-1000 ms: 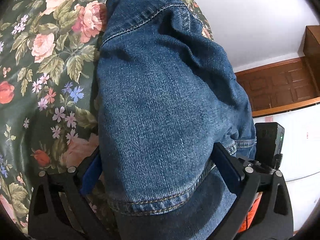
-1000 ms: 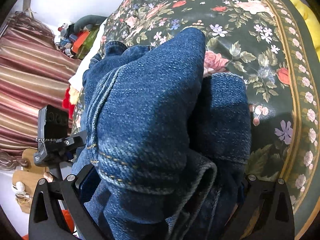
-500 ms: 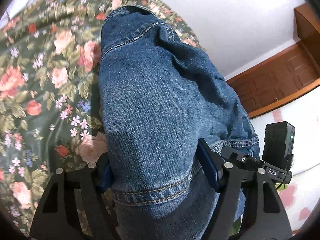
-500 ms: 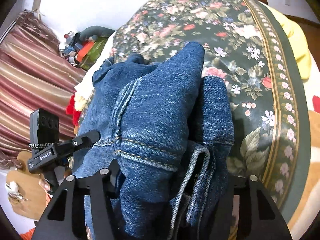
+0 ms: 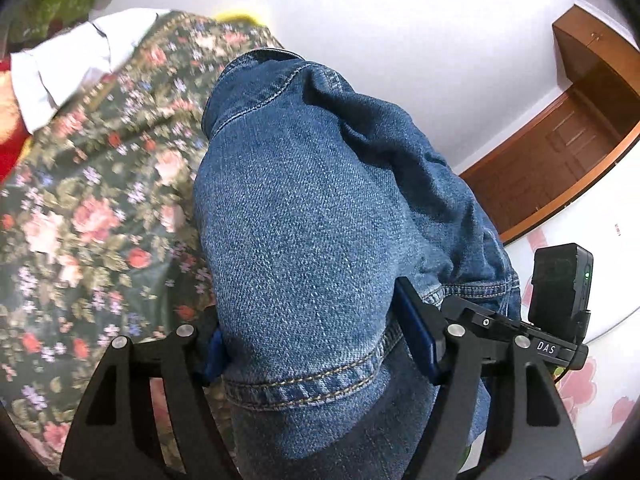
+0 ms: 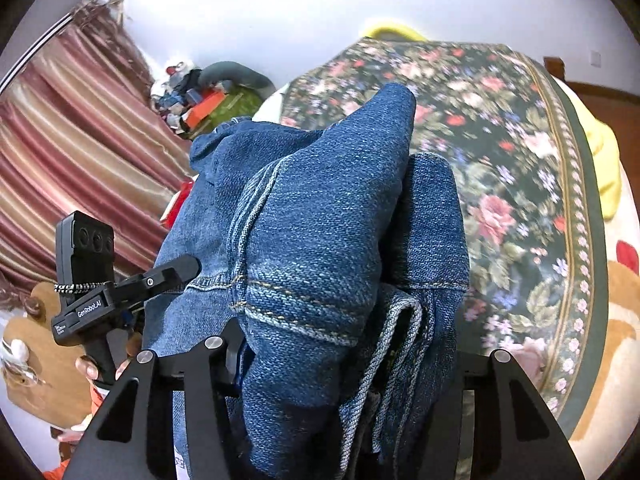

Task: Fold large clothes

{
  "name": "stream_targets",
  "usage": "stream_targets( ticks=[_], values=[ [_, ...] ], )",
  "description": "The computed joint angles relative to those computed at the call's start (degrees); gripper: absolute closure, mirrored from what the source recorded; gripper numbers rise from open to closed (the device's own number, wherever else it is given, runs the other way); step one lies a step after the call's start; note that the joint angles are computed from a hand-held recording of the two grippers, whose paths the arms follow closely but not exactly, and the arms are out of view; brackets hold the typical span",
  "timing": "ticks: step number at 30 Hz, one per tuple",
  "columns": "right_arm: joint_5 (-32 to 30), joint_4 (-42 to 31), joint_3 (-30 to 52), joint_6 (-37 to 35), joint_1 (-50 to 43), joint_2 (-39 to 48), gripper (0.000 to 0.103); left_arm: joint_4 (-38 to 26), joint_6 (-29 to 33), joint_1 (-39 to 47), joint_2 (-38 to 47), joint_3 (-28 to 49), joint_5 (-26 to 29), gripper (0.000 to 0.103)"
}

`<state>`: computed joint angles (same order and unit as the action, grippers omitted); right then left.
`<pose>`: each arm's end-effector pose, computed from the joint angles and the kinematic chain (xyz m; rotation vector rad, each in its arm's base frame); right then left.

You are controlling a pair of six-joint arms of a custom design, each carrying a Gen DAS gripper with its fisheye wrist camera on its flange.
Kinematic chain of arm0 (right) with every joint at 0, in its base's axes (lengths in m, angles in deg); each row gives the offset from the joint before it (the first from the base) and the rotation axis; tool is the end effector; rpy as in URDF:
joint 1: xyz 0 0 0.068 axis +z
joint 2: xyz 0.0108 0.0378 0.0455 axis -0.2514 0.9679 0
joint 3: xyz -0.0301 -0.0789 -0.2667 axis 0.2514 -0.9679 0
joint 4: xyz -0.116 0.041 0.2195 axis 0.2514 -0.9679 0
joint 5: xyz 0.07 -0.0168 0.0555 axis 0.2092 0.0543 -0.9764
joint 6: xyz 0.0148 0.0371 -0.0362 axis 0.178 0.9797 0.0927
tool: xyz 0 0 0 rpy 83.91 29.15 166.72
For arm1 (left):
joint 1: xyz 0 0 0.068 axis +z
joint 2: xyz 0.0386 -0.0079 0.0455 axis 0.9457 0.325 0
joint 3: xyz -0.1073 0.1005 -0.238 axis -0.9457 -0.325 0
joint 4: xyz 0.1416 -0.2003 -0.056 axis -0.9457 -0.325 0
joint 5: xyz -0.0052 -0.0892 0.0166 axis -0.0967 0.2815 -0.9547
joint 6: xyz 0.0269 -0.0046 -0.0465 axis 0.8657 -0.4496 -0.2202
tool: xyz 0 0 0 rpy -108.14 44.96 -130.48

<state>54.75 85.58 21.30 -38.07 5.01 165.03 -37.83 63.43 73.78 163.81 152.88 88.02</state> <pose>0.2681 0.1018 0.1891 0.2212 2.4409 0.6379 0.3398 -0.0092 0.1883 0.3360 2.4725 -0.9946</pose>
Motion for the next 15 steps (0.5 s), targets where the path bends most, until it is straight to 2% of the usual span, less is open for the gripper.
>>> stream_targets(
  ticks=[4, 9, 15],
  values=[
    [3.4, -1.6, 3.7, 2.5, 5.4, 1.3, 0.052, -6.2, 6.6, 6.2, -0.8, 1.5, 2.6, 0.031],
    [6.4, -0.4, 8.6, 5.9, 12.2, 7.3, 0.052, -14.1, 15.0, 14.4, 0.5, 3.2, 3.9, 0.031],
    [4.8, 3.7, 13.2, 9.1, 15.6, 17.4, 0.052, -17.0, 21.0, 20.4, 5.5, 5.4, 1.7, 0.031]
  ],
)
